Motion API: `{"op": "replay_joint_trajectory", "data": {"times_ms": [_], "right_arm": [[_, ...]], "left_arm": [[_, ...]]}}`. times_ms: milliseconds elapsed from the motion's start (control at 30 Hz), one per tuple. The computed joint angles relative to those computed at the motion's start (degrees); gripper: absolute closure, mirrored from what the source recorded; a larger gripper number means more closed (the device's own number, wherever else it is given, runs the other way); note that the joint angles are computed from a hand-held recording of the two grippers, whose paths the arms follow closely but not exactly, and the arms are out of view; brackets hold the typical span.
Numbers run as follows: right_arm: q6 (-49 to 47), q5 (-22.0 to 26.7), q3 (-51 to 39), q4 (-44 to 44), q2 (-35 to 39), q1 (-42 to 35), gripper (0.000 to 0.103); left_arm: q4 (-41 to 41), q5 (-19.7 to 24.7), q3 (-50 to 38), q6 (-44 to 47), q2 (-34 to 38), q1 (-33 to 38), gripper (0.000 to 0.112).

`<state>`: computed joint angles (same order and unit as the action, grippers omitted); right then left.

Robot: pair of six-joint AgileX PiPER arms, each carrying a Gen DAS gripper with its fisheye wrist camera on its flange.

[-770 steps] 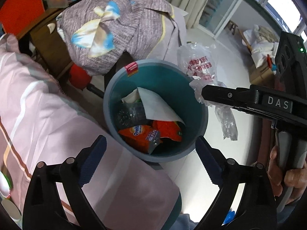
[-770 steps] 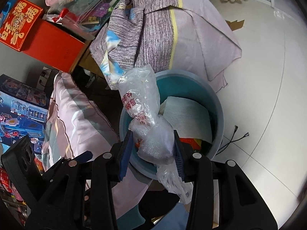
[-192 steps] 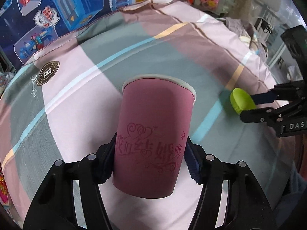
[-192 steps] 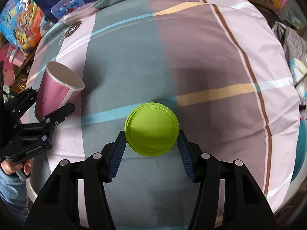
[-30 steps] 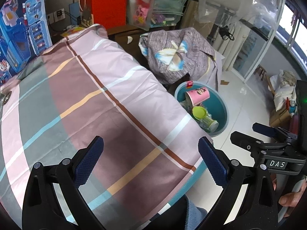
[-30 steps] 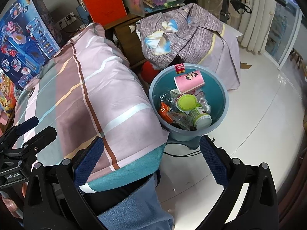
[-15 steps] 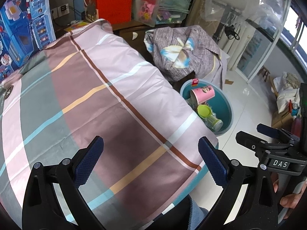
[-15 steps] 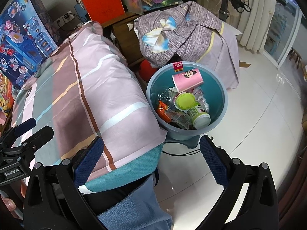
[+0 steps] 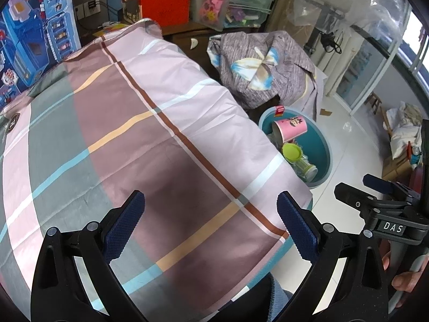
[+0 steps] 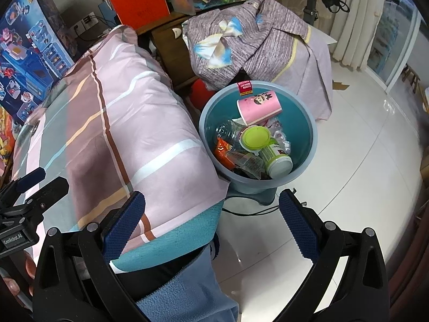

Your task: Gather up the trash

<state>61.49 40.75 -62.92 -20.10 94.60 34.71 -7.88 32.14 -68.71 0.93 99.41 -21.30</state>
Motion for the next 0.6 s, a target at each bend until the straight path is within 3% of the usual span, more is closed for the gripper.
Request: {"op": "replay_joint_trajectory", "data": {"times_ms": [600], "right_arm": [[-1.9, 0.0, -2.8, 1.8, 4.4, -1.1, 0.007]], "left_arm": [[-0.6, 0.7, -1.9, 0.2, 4.0, 2.1, 0.013]]}}
